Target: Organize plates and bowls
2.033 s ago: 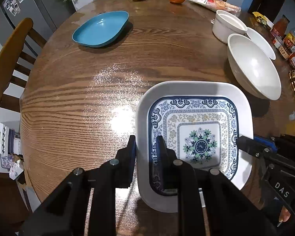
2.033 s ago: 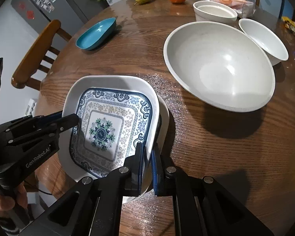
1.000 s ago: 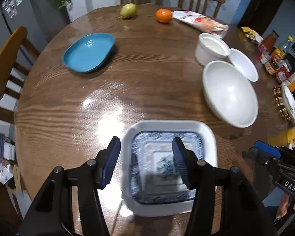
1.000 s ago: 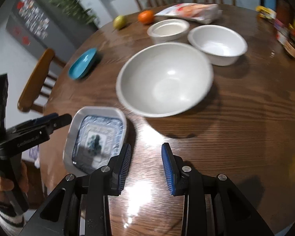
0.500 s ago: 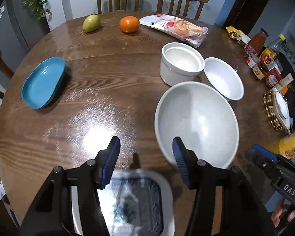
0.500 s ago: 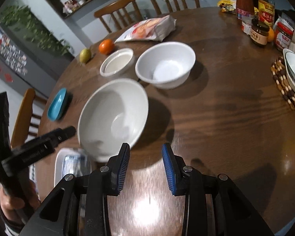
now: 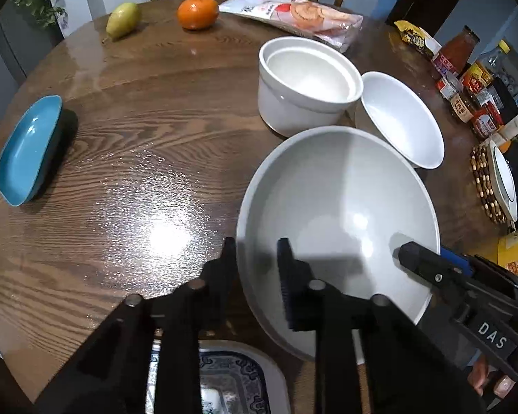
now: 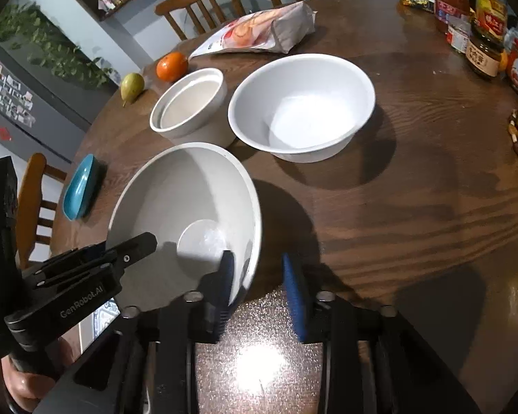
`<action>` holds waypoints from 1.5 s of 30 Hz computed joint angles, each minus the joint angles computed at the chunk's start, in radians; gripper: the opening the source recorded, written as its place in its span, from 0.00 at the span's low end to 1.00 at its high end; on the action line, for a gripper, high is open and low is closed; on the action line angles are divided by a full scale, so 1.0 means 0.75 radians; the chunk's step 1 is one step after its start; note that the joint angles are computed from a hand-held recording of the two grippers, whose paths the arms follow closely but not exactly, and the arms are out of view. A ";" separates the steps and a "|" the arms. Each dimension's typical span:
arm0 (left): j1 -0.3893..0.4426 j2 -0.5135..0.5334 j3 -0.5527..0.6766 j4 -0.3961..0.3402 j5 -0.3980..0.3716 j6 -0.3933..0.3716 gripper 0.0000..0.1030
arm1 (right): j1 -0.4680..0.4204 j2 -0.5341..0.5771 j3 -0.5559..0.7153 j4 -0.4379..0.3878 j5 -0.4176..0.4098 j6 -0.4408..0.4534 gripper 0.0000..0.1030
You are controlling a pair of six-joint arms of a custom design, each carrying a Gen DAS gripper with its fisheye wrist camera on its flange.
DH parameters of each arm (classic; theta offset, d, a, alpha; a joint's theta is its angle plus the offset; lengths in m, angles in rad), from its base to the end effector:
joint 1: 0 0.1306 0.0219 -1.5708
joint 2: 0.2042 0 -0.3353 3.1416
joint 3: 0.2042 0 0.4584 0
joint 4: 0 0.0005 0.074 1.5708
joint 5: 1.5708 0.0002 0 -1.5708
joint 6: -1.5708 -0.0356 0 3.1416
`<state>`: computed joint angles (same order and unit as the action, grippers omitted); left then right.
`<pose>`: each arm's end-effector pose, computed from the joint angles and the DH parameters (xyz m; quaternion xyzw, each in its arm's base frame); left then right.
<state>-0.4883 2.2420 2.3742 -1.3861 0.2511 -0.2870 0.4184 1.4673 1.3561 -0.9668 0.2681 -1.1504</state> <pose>0.6733 -0.3682 0.3027 0.3886 0.8995 -0.1388 0.1433 0.5178 0.2194 0.3178 0.3744 0.8858 0.0790 0.2627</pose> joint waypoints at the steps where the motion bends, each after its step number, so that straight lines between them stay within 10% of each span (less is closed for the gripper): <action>1: 0.001 0.006 0.008 -0.008 0.008 -0.003 0.14 | -0.002 0.002 0.001 0.007 -0.009 0.006 0.18; 26: -0.026 -0.507 -0.682 0.218 0.060 -0.130 0.12 | 0.167 -0.222 -0.158 -0.111 0.070 -0.168 0.13; 45: -0.058 -0.590 -0.841 0.309 -0.018 -0.078 0.14 | 0.197 -0.273 -0.243 -0.098 0.037 -0.183 0.14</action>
